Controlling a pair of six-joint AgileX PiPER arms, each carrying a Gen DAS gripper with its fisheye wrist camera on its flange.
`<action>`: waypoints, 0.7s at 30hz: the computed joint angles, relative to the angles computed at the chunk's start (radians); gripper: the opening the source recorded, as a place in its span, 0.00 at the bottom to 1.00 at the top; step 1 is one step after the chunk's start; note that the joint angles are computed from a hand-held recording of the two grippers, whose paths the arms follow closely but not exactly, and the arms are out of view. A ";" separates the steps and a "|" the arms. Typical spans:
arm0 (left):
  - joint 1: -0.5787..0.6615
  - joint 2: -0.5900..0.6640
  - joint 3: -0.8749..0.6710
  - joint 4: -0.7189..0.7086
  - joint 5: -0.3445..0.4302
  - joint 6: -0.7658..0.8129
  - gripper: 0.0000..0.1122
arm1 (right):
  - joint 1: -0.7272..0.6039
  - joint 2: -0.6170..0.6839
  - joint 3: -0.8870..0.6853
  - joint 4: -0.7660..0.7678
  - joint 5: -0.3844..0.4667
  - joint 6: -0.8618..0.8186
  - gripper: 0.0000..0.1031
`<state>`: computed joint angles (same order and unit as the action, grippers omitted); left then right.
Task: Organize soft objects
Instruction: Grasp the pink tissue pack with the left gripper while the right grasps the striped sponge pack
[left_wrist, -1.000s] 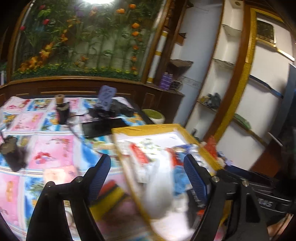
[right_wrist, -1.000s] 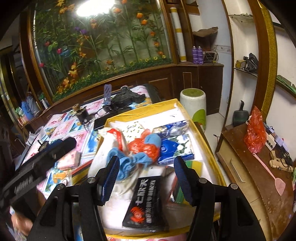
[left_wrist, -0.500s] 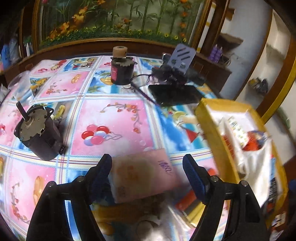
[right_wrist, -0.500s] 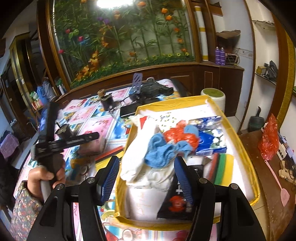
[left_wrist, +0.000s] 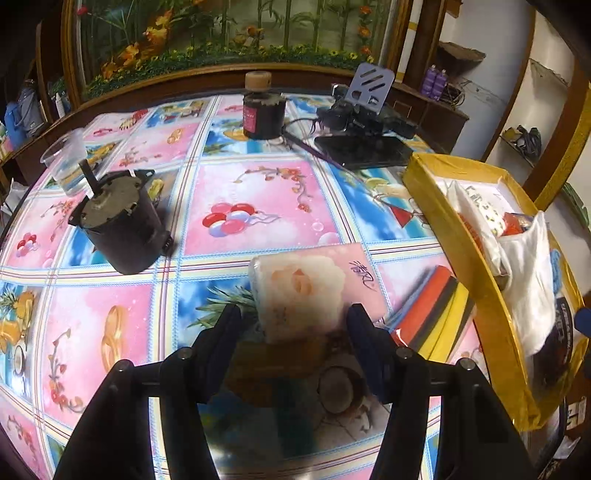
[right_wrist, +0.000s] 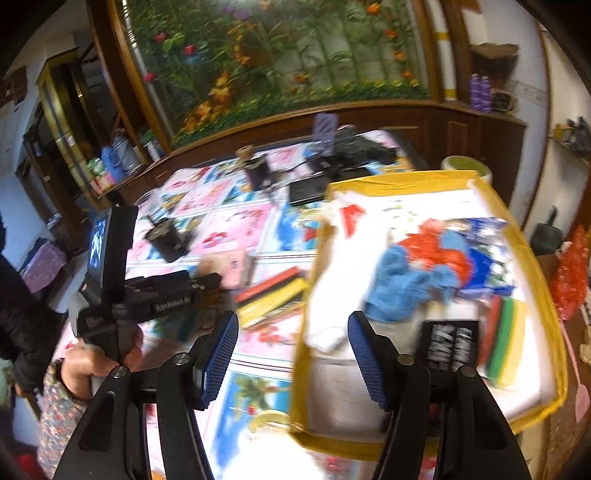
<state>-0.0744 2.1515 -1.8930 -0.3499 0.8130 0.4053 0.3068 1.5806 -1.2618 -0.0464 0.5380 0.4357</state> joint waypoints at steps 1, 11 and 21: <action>0.007 -0.005 0.004 -0.024 -0.011 0.013 0.53 | 0.001 0.025 -0.036 0.024 0.015 -0.030 0.64; -0.012 0.185 -0.292 -0.053 0.080 -0.046 0.58 | 0.012 0.202 -0.296 0.071 0.108 -0.019 0.64; -0.006 0.025 -0.038 0.044 0.049 -0.003 0.58 | 0.002 0.262 -0.361 0.141 0.179 -0.062 0.64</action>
